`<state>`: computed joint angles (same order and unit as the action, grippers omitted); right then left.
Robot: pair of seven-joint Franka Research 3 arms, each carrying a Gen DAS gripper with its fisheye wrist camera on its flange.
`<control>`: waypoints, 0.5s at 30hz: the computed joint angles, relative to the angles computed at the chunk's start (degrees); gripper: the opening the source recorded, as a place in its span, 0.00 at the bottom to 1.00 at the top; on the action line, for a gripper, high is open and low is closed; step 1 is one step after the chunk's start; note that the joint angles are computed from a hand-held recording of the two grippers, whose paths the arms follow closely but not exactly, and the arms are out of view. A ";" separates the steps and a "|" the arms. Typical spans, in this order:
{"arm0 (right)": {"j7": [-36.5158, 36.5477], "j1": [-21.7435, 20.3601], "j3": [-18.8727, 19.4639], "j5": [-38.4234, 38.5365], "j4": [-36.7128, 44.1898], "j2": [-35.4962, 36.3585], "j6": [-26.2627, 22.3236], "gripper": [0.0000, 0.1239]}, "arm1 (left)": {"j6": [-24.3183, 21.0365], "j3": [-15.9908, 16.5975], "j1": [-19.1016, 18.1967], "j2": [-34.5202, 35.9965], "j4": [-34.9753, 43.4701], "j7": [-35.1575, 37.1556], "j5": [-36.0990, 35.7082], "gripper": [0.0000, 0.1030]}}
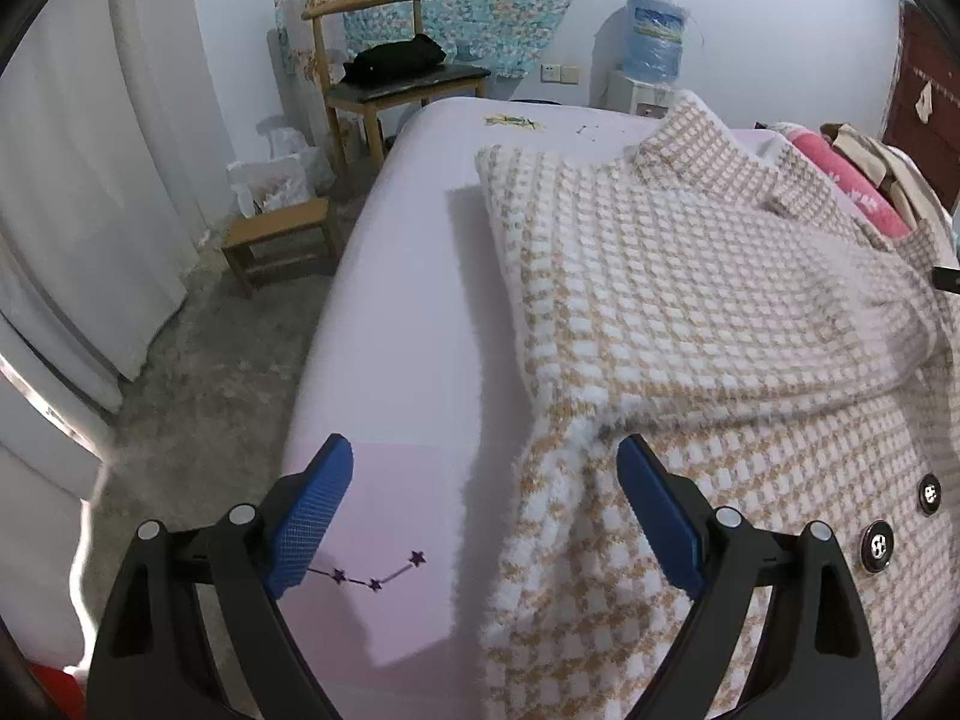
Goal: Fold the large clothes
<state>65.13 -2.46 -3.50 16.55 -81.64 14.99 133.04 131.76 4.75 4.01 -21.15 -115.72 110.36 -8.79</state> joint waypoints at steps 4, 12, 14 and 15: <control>-0.44 -2.21 0.57 6.80 -0.93 -1.07 -6.09 0.42 | -1.87 1.58 -1.32 -0.10 1.46 1.84 -4.42 0.84; 4.37 -5.91 0.39 18.41 -0.18 0.68 -13.93 0.42 | -5.41 3.25 -2.44 0.05 4.27 5.03 -14.67 0.69; 5.58 -6.30 0.48 19.62 0.98 1.88 -14.46 0.41 | -6.02 3.14 -2.57 0.57 5.19 5.20 -16.06 0.64; 6.32 -6.35 0.50 19.77 1.49 2.45 -14.42 0.38 | -5.89 3.11 -2.85 0.91 5.67 5.60 -17.21 0.63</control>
